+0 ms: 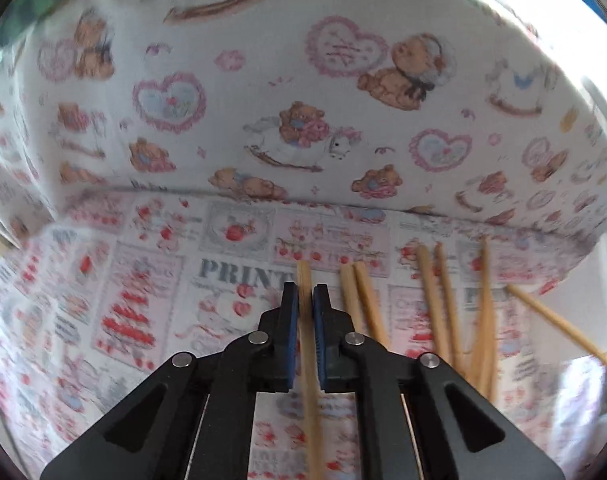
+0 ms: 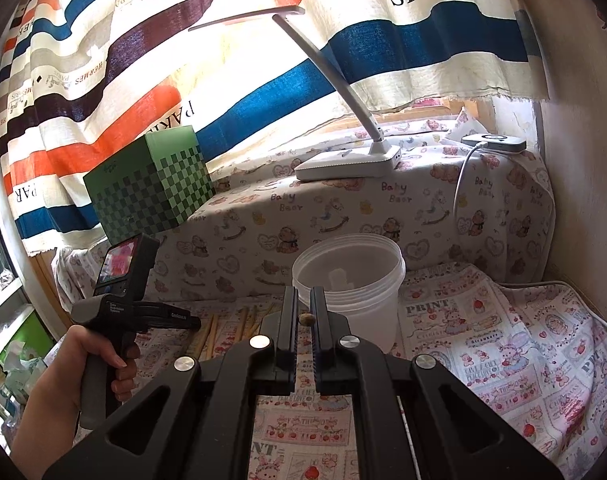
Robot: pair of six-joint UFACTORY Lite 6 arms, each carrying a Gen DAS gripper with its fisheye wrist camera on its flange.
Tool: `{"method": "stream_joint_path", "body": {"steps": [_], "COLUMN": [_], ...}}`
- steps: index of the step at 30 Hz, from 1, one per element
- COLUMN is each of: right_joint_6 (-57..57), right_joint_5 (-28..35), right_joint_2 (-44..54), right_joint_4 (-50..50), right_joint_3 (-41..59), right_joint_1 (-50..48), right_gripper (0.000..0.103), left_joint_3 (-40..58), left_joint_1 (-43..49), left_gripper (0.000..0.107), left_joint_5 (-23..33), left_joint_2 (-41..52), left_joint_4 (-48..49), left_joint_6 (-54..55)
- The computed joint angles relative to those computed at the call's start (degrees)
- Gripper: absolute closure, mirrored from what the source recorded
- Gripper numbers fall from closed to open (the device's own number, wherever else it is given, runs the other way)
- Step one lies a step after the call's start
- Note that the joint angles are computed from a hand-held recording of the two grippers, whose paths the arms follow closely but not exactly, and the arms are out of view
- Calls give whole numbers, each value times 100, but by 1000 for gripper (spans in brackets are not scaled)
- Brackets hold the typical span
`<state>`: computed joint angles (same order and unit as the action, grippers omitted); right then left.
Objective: Organize utensils
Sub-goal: 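Lift the right gripper's chopstick over the clear cup while the left gripper carries its chopstick there too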
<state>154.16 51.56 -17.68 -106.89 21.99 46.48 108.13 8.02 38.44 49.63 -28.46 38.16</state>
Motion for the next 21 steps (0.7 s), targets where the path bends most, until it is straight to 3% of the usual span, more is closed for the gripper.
{"method": "stream_joint_path", "body": {"steps": [3,10,14,18,21], "right_joint_6": [-56,-255,-701,-2052,-3216], "right_joint_5": [49,153,2,-199,-121], "right_joint_2": [-51,-195,-549,-891,-1041], "right_joint_4": [18,126,322,1214,1895], "right_joint_3": [-18,-11,63,650,1432], "right_joint_1": [52,261,447,548,667], "right_gripper": [96,96,96,96,96], "left_joint_3": [-439,-2259,-2677,-2520,-2928], "left_joint_1": [187,659,1042,1217,1011], "left_gripper": [101,101,101,101,101], "left_joint_5": [39,-317,-59,648,617], "left_joint_2": [-571,-3182,-3951,-4158,-4669], "left_joint_4": [-709,-2652,-3851,-4160,-4532], "left_joint_6": [702,2870,3703,3740,3844]}}
